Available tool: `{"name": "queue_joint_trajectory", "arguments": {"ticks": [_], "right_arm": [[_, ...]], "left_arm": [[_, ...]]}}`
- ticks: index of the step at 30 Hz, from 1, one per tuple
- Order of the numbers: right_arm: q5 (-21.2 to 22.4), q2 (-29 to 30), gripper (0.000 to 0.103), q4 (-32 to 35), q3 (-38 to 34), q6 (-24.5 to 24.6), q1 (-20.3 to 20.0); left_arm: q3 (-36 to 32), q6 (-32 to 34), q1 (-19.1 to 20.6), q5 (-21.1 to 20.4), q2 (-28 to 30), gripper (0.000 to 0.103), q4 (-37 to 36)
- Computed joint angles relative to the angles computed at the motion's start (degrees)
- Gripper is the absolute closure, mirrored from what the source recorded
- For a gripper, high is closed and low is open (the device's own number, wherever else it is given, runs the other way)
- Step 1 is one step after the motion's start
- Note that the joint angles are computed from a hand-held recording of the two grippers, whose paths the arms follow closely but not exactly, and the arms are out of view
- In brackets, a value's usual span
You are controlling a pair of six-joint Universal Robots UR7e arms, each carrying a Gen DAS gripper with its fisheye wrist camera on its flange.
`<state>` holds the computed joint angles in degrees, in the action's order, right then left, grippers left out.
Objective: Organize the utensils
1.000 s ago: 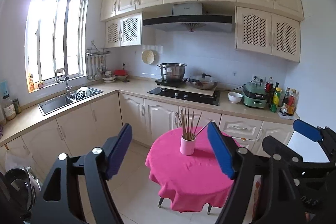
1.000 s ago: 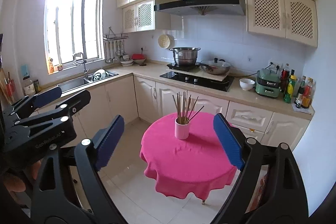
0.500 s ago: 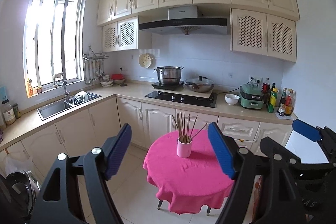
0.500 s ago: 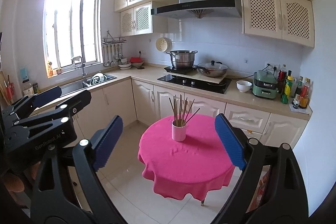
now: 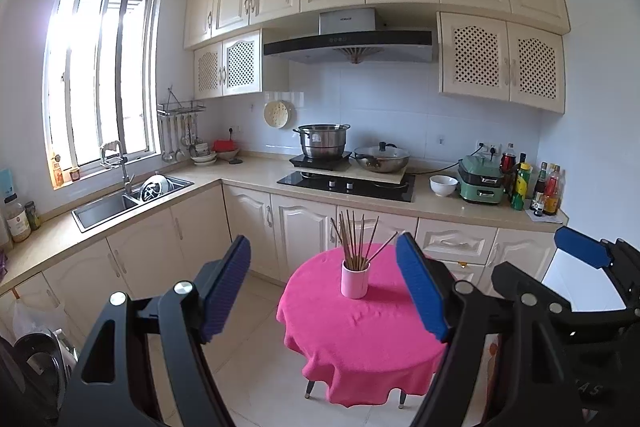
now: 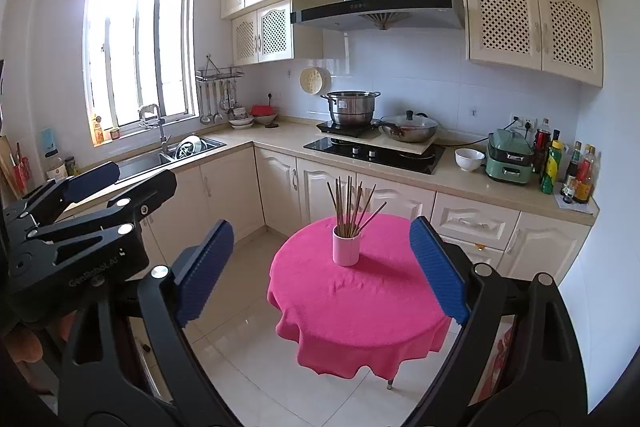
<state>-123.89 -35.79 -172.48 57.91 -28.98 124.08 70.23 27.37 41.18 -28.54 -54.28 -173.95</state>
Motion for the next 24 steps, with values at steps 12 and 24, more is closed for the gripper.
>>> {"name": "queue_joint_trajectory", "arguments": {"ticks": [12, 24], "right_arm": [[-0.3, 0.4, 0.015, -0.2, -0.2, -0.1, 0.2], [-0.6, 0.5, 0.015, 0.6, -0.4, 0.2, 0.2]], "left_arm": [[0.4, 1.1, -0.1, 0.1, -0.2, 0.029, -0.6], [0.7, 0.2, 0.1, -0.2, -0.7, 0.029, 0.4]]}}
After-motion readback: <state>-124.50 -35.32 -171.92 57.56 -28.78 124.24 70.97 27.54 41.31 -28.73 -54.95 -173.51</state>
